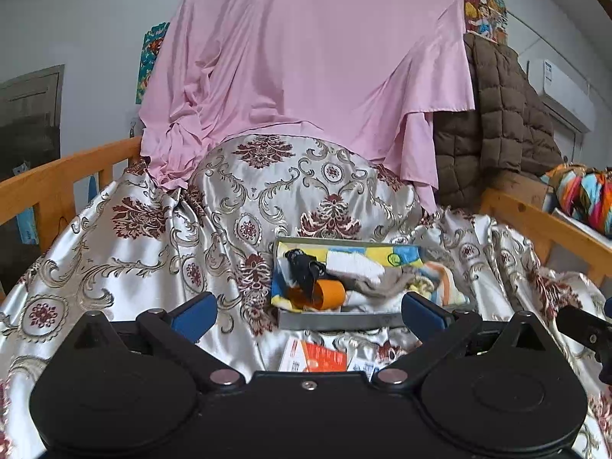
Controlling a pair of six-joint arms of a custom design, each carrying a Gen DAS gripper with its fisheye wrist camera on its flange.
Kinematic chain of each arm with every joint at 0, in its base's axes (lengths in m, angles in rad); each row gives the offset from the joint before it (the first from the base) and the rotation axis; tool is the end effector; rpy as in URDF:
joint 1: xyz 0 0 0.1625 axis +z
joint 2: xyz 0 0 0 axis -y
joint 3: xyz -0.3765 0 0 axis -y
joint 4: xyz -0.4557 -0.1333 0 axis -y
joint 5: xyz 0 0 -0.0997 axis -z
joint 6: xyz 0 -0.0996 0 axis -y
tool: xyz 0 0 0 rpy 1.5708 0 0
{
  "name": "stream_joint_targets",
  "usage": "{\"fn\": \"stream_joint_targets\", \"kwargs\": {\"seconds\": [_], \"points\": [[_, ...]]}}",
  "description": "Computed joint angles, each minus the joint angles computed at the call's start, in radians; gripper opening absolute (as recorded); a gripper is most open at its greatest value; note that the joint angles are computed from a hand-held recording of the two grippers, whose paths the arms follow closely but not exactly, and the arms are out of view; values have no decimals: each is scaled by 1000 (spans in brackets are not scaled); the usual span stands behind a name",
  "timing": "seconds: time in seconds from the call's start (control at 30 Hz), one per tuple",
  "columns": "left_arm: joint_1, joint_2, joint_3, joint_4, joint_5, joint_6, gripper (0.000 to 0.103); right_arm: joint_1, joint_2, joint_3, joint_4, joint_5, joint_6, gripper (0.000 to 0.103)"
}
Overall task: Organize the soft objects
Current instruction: 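Withdraw both open tools from the tray back over the table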
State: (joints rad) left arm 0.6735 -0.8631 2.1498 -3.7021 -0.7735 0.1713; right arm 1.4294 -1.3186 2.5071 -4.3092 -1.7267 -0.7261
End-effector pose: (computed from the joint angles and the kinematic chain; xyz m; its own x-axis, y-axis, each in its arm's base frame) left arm -0.2560 -0.4660 0.0395 -0.7529 0.2799 -0.5956 0.6570 0.3719 -0.6558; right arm 0.0653 -0.3774 0.2019 -0.7169 0.2053 0.6662 -0.6326 0.2099 -0.7455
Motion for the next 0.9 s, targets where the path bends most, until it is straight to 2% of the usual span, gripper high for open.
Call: {"fn": "stream_joint_targets", "kwargs": {"seconds": [0.4,0.6,0.9], "points": [[-74,-76,152,9,58,-129,102,-42,9,113,-100,40,14,103],[-108,-92,200,14,73,-150,102,-55,36,155,-180,54,34,103],[-138,-114,251,36,96,-205,102,-60,62,207,-236,29,75,103]]}}
